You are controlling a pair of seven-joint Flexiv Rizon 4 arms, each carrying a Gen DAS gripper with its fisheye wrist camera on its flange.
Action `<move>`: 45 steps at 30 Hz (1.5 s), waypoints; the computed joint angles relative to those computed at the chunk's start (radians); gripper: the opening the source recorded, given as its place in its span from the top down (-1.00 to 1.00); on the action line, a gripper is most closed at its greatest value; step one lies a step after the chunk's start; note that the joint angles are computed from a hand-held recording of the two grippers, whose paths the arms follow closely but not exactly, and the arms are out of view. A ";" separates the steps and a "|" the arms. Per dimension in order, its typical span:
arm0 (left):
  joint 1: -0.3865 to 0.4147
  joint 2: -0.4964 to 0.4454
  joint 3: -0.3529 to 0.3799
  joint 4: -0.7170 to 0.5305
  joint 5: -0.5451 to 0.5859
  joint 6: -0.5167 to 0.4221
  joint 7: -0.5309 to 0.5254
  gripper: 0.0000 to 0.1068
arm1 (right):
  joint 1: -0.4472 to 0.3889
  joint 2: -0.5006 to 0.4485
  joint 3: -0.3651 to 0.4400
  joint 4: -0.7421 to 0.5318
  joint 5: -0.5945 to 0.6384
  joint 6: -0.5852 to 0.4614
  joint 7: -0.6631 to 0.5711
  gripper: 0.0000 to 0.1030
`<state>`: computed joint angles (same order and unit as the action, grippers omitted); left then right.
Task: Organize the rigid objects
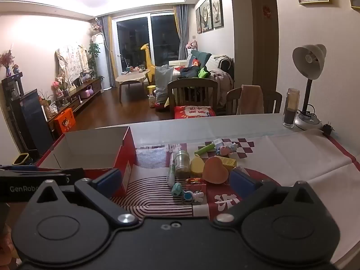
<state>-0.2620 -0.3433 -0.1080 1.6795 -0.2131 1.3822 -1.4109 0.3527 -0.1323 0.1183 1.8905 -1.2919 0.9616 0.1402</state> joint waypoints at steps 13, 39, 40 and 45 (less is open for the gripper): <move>0.009 -0.025 -0.010 -0.021 -0.026 -0.030 -0.003 -0.93 | -0.022 -0.002 -0.009 0.002 0.016 0.051 -0.021 -0.99; -0.112 -0.067 0.113 -0.174 0.241 -0.142 -0.302 -0.93 | -0.091 0.031 -0.023 0.037 0.042 0.204 -0.067 -0.99; -0.112 -0.068 0.112 -0.177 0.247 -0.145 -0.306 -0.93 | -0.094 0.029 -0.026 0.038 0.030 0.209 -0.061 -0.99; -0.108 -0.068 0.107 -0.180 0.262 -0.145 -0.318 -0.93 | -0.097 0.029 -0.025 0.038 0.015 0.209 -0.050 -0.99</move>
<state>-0.3699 -0.4114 -0.0008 1.4992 0.0489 1.2368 -1.7287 0.2561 -0.1032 0.0931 1.9287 -1.2770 1.1708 0.0903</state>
